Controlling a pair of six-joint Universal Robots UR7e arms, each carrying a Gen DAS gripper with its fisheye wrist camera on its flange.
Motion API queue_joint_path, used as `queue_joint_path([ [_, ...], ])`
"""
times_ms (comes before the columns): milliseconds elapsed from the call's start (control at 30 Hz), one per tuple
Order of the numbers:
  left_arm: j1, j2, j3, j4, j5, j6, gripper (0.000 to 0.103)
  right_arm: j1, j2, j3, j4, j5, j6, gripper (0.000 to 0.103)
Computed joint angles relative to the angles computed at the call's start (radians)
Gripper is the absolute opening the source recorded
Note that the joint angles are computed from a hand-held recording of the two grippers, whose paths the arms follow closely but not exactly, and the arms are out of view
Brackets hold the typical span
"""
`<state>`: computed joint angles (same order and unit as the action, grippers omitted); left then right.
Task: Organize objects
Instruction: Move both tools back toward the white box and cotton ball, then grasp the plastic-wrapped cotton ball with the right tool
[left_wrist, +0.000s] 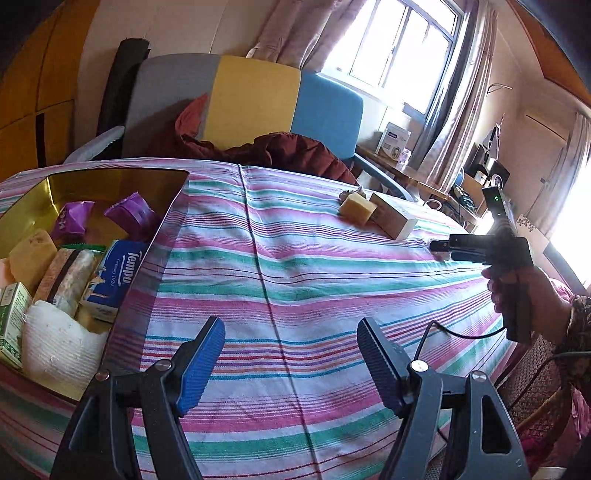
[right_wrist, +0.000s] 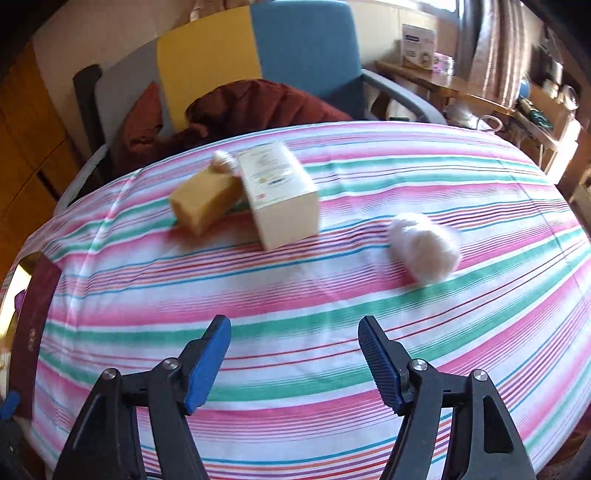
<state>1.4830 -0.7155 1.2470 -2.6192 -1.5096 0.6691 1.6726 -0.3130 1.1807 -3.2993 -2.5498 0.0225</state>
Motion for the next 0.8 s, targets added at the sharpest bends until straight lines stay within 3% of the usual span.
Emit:
queue_joint_path([
  [67, -0.003, 0.003, -0.001, 0.004, 0.011, 0.004, 0.075, -0.01, 0.002, -0.013, -0.076, -0.044, -0.079, 0.073],
  [200, -0.011, 0.001, 0.013, 0.005, 0.029, 0.024, 0.075, -0.043, -0.002, -0.034, -0.176, -0.058, -0.184, 0.075],
  [367, -0.023, 0.002, 0.027, 0.02, 0.05, 0.049, 0.075, -0.081, -0.016, -0.041, -0.181, -0.024, -0.187, 0.074],
  [533, -0.031, 0.017, 0.014, 0.066, 0.049, 0.032, 0.075, -0.114, -0.053, -0.001, -0.112, 0.052, -0.127, 0.074],
  [600, -0.036, 0.026, 0.007, 0.082, 0.054, 0.027, 0.075, -0.123, -0.062, 0.006, -0.075, 0.078, -0.097, 0.069],
  [733, -0.044, 0.038, 0.003, 0.093, 0.07, 0.025, 0.075, -0.126, -0.07, 0.005, 0.019, 0.091, -0.058, 0.04],
  [800, -0.049, 0.046, -0.004, 0.097, 0.078, 0.025, 0.075, -0.127, -0.077, 0.017, 0.031, 0.102, -0.03, 0.039],
])
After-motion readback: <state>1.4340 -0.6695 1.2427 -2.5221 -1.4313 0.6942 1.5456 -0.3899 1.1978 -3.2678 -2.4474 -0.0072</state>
